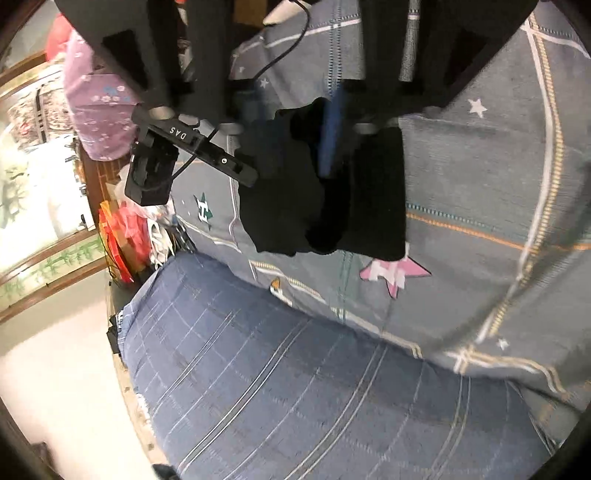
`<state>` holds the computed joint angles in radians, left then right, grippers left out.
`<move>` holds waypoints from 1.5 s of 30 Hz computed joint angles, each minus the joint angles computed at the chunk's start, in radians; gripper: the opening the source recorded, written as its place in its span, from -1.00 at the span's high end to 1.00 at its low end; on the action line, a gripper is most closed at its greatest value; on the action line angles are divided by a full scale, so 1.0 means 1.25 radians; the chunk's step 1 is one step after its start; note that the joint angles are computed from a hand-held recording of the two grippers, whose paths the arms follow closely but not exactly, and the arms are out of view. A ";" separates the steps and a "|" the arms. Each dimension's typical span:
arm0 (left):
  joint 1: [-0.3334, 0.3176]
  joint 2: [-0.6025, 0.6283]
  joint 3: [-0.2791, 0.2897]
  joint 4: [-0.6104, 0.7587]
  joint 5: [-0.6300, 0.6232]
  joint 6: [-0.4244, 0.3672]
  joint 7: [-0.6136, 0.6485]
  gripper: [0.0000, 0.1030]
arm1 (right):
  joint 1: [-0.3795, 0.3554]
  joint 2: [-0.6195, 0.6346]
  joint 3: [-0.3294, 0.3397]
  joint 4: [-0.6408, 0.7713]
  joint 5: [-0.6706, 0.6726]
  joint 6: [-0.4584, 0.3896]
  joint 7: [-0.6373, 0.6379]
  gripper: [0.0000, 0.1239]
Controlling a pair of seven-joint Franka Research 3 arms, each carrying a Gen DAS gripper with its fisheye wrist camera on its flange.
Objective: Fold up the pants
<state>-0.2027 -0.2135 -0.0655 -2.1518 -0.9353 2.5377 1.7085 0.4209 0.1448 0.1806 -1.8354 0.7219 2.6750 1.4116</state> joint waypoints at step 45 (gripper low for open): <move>0.037 0.158 -0.027 0.155 0.330 0.087 -0.259 0.15 | 0.042 -0.053 -0.002 -0.048 -0.140 0.126 0.071 -0.18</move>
<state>-0.1563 -0.0166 -0.0996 -1.9585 -0.5232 2.6460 1.3845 0.4734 0.0786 0.1785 -1.8954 0.5466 2.8321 1.5005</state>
